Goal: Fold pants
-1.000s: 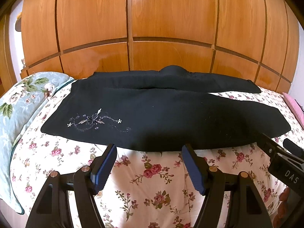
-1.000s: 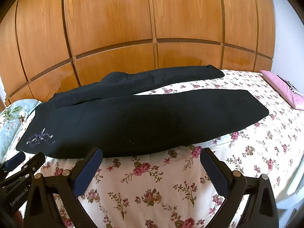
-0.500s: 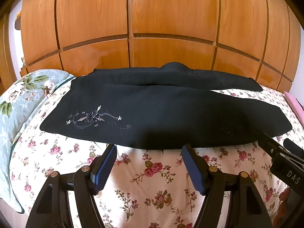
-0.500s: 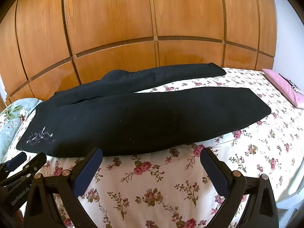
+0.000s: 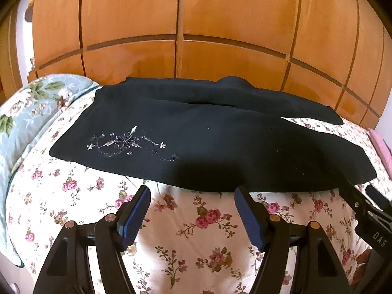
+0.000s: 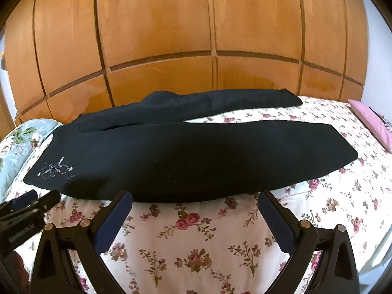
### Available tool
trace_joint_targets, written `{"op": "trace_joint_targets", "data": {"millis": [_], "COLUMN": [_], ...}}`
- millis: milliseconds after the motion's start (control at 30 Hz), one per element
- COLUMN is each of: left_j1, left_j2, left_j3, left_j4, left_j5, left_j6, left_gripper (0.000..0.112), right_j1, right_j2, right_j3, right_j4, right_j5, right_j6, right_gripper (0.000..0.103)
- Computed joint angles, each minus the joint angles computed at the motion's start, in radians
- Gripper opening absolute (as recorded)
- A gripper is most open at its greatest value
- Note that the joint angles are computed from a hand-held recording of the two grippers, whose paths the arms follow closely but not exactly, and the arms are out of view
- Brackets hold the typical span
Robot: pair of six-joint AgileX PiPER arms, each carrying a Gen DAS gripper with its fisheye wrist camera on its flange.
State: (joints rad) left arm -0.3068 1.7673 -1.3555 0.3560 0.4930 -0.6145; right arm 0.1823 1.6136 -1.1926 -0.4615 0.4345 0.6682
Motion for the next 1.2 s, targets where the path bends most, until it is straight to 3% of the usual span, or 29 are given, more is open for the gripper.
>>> {"op": "trace_joint_targets", "data": {"millis": [100, 233, 367, 500, 600, 700, 767, 833, 1100, 1200], "left_j1": [0.074, 0.179, 0.264, 0.362, 0.452, 0.532, 0.572, 0.599, 0.624, 0.617], "left_j2": [0.012, 0.025, 0.026, 0.033, 0.052, 0.089, 0.112, 0.127, 0.19, 0.2], "left_j3": [-0.005, 0.025, 0.068, 0.099, 0.118, 0.103, 0.102, 0.109, 0.057, 0.043], "left_j4": [-0.284, -0.662, -0.85, -1.068, -1.307, -1.491, -1.614, -1.737, -1.836, -1.844], "left_j5": [-0.021, -0.032, -0.064, -0.098, -0.1, -0.059, -0.026, 0.002, 0.041, 0.034], "left_j6": [0.268, 0.562, 0.683, 0.84, 1.003, 1.119, 1.217, 1.332, 1.469, 1.486], "left_gripper": [0.071, 0.071, 0.071, 0.071, 0.071, 0.071, 0.071, 0.071, 0.072, 0.072], "right_j1": [-0.043, -0.171, -0.309, -0.497, -0.66, -0.748, -0.782, -0.799, -0.787, -0.796], "right_j2": [0.011, 0.022, 0.03, 0.056, 0.121, 0.173, 0.207, 0.237, 0.313, 0.344], "right_j3": [-0.015, -0.023, -0.004, 0.004, 0.008, -0.011, -0.034, -0.058, -0.123, -0.12], "right_j4": [0.107, 0.5, 0.9, 1.3, 1.573, 1.642, 1.682, 1.71, 1.811, 1.883], "right_j5": [0.021, 0.031, 0.042, 0.12, 0.206, 0.246, 0.269, 0.289, 0.277, 0.283], "right_j6": [-0.094, -0.458, -0.769, -1.026, -1.162, -1.127, -1.119, -1.112, -1.16, -1.232], "right_gripper": [0.103, 0.103, 0.103, 0.101, 0.09, 0.08, 0.067, 0.063, 0.053, 0.033]}}
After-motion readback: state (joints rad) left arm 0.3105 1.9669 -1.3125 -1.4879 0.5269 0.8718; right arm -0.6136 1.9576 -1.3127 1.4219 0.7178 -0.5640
